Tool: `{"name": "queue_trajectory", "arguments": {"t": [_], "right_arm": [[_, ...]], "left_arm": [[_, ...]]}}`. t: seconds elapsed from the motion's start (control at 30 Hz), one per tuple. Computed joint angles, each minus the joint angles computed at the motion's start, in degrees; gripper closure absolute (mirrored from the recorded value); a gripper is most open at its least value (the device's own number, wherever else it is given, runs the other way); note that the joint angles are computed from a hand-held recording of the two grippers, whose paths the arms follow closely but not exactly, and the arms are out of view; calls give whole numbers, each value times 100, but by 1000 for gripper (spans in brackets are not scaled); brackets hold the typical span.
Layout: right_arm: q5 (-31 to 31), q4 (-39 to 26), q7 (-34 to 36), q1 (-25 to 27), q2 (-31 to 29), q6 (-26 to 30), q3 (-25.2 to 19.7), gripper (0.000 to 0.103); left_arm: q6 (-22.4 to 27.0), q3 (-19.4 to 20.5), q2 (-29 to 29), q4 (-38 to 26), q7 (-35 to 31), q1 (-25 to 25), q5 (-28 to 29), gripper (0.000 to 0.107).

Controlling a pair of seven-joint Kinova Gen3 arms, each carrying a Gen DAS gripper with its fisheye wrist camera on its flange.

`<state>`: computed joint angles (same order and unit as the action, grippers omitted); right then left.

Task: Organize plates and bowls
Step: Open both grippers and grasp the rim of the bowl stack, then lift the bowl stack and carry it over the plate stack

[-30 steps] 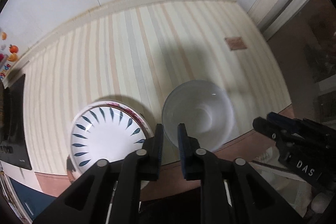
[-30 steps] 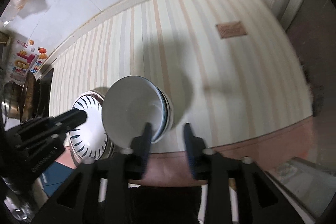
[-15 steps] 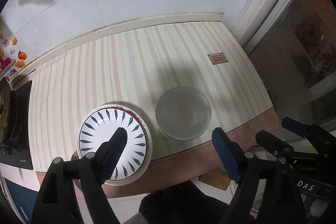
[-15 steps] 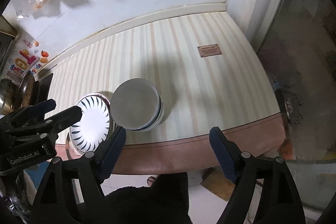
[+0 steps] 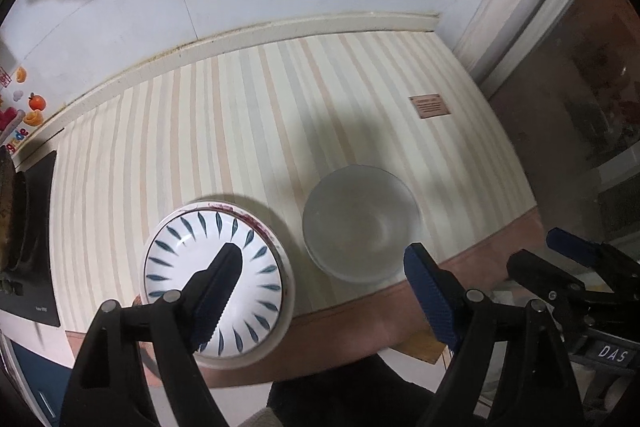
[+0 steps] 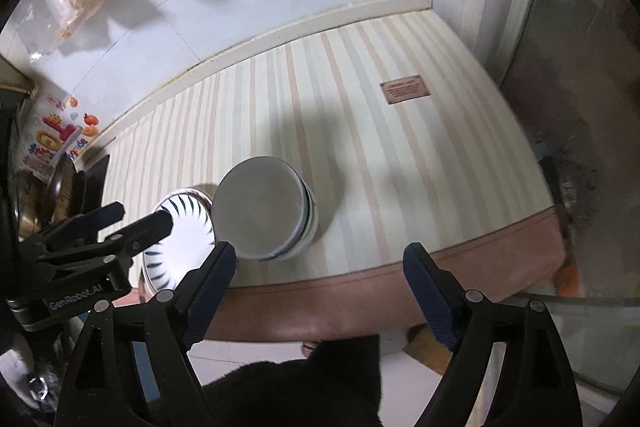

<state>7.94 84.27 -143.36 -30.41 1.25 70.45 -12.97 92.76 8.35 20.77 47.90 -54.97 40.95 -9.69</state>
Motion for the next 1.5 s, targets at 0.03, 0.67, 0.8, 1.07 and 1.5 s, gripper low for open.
{"name": "queue_trajectory", "arguments": {"t": [0.03, 0.67, 0.8, 1.07, 1.5], "right_arm": [[-215, 138, 152, 171, 25, -233, -1, 15], [-4112, 1672, 3369, 1688, 1705, -2745, 180, 15], [-4453, 1640, 3712, 1818, 1958, -2857, 50, 15], [-4769, 1454, 4013, 1904, 2366, -2916, -110, 37], [-4751, 1444, 3843, 1871, 2383, -3017, -182, 45]], "left_arm": [[-54, -5, 40, 65, -27, -60, 46, 25], [374, 35, 1843, -781, -844, -1031, 1559, 28], [493, 109, 2099, -927, -998, -1147, 1905, 46], [-68, 157, 1897, -344, -1140, -1243, 2299, 56], [-289, 138, 1530, 171, -965, -1260, 2242, 58]]}}
